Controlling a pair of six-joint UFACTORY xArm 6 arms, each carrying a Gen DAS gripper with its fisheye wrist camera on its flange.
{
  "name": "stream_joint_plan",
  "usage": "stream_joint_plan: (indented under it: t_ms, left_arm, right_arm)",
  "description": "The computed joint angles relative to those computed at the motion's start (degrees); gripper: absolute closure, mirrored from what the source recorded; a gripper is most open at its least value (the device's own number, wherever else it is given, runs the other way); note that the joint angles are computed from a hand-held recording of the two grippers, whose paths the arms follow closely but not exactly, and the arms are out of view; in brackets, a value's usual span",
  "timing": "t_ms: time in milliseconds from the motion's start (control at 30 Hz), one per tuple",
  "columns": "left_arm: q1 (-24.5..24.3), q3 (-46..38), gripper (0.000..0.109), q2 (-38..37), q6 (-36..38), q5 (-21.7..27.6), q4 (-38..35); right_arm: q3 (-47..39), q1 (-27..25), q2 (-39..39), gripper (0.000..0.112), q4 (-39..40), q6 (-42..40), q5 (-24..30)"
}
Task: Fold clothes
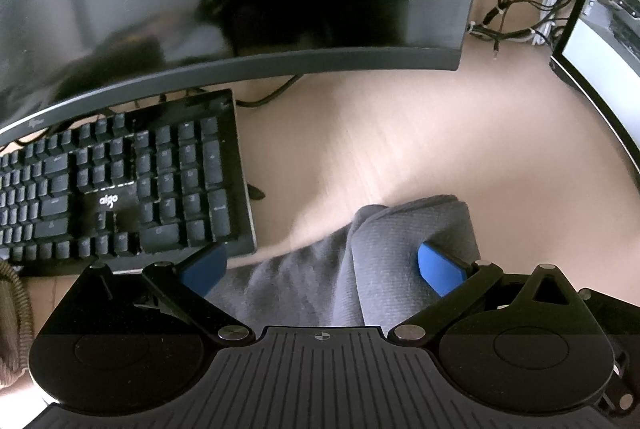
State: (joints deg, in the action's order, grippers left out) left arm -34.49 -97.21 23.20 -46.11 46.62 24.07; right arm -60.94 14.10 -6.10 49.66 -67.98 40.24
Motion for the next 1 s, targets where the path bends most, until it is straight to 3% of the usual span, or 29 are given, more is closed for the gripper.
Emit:
stream_joint_plan:
  t_ms: [400, 567, 1000]
  left_arm:
    - [1.37, 7.66, 0.006, -5.43, -3.77, -0.48, 3.67]
    - [1.33, 8.56, 0.006, -5.82, -5.39, 2.29, 5.66]
    - [3.16, 16.62, 0.006, -11.35, -8.61, -4.34, 5.54]
  right_arm:
    - [-4.2, 2.83, 4.56, 0.036, -1.76, -1.92, -0.11]
    - [-4.67, 3.97, 5.35, 0.033, -3.83, -1.01, -1.67]
    - [-0.12, 7.57, 0.64, 0.032, -8.91, 1.97, -3.45]
